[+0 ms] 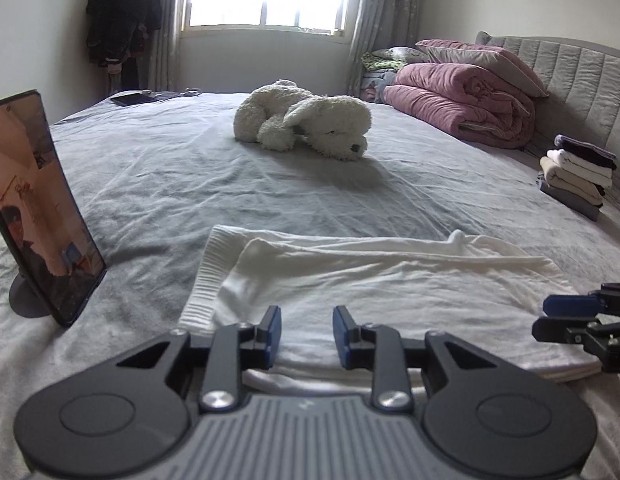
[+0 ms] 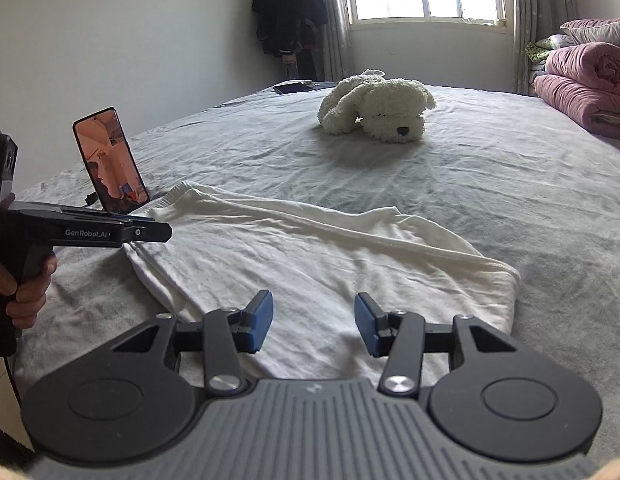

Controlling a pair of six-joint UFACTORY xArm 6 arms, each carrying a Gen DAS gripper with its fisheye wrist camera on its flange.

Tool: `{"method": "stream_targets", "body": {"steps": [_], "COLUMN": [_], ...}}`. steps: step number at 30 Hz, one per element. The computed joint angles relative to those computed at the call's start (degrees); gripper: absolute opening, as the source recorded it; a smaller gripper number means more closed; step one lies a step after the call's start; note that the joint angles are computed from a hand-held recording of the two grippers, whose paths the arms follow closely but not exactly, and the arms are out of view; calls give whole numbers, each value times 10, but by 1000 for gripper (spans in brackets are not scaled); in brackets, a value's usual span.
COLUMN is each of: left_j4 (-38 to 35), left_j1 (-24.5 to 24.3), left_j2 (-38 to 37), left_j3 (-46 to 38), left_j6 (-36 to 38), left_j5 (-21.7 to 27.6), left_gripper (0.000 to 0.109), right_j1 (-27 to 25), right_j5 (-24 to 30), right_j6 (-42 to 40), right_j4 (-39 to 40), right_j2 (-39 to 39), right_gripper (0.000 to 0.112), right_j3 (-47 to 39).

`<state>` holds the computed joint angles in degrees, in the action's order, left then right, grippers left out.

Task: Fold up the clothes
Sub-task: 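Open both grippers and release the folded trousers onto the bed, then move both open grippers over the folded white trousers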

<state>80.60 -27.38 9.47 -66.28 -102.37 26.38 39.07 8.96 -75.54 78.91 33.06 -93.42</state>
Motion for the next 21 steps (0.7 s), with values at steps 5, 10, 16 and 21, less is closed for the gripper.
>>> {"method": "stream_targets", "body": {"steps": [5,10,16,21], "left_j4": [-27,-5,-26,20], "left_j1": [-18,0,-7,-8], "left_j2": [-5,-23,-46,-73], "left_j3": [21,43,54,76], "left_j6": [86,43,9,-65], "left_j5": [63,29,31,17], "left_gripper": [35,34,34,35], "right_j1": [6,-4,1,-2], "right_j5": [-1,-3,-28,-36], "right_j6": [42,55,-36,-77], "right_j4": [-97,-141,-52,-8], "right_j2": [7,-3,-41,-59], "right_gripper": [50,49,50,50], "right_j3": [13,34,73,84]}}
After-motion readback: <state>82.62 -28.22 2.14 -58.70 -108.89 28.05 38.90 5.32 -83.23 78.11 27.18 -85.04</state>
